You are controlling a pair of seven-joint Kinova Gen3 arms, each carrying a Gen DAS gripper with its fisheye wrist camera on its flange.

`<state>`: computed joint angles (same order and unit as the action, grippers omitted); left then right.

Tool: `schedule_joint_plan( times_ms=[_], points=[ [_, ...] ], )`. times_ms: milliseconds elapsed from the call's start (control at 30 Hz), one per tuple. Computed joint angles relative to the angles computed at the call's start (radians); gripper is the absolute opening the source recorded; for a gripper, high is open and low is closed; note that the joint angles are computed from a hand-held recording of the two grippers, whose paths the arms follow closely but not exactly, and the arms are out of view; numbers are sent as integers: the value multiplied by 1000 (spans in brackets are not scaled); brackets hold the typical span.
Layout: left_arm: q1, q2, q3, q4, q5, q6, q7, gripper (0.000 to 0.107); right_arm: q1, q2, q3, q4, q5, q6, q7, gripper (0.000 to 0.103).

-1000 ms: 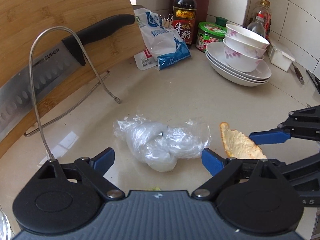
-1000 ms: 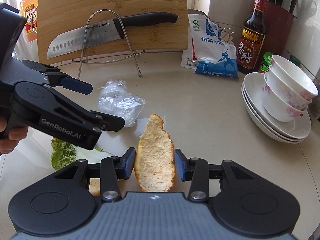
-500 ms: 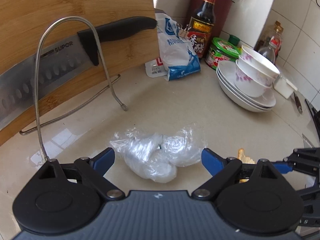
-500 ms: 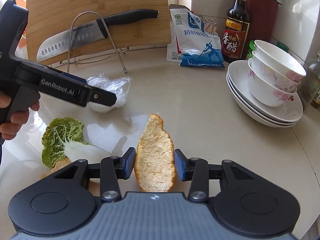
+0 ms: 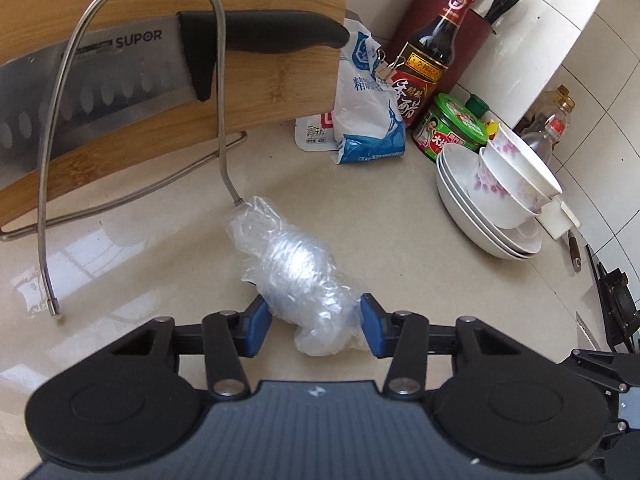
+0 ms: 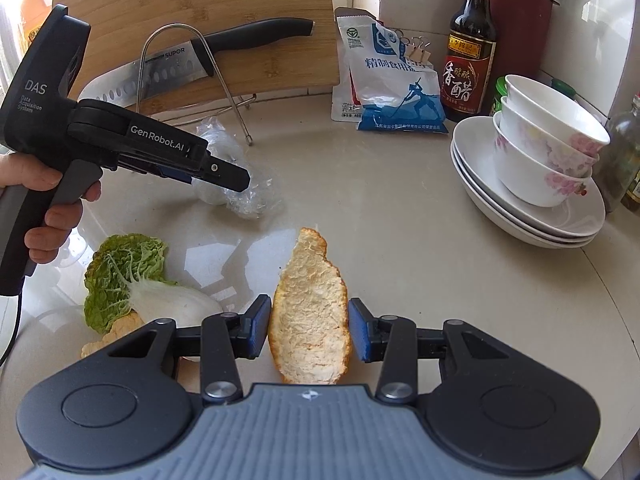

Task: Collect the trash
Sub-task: 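Lift the plastic bag and orange peel and carry them toward the bin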

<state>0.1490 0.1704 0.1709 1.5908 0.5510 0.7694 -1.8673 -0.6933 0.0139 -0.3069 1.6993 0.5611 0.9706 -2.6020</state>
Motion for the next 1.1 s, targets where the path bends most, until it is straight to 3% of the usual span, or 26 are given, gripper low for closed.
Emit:
schedule_joint_plan(
  times_ms=[233,533,1100],
  points=[
    [12,-29,-1,-18,-41,42,-24,41,-7,-14,-11,4,12,21,-15,47],
    [38,-99,-8,-36,-61,163,-70,41,-5,-82,-54,26,-9,67,-1,47],
    [166,-240,14,0,-66,296,-89,41,39,-250,-265,78,-57,233,-119,47]
  ],
)
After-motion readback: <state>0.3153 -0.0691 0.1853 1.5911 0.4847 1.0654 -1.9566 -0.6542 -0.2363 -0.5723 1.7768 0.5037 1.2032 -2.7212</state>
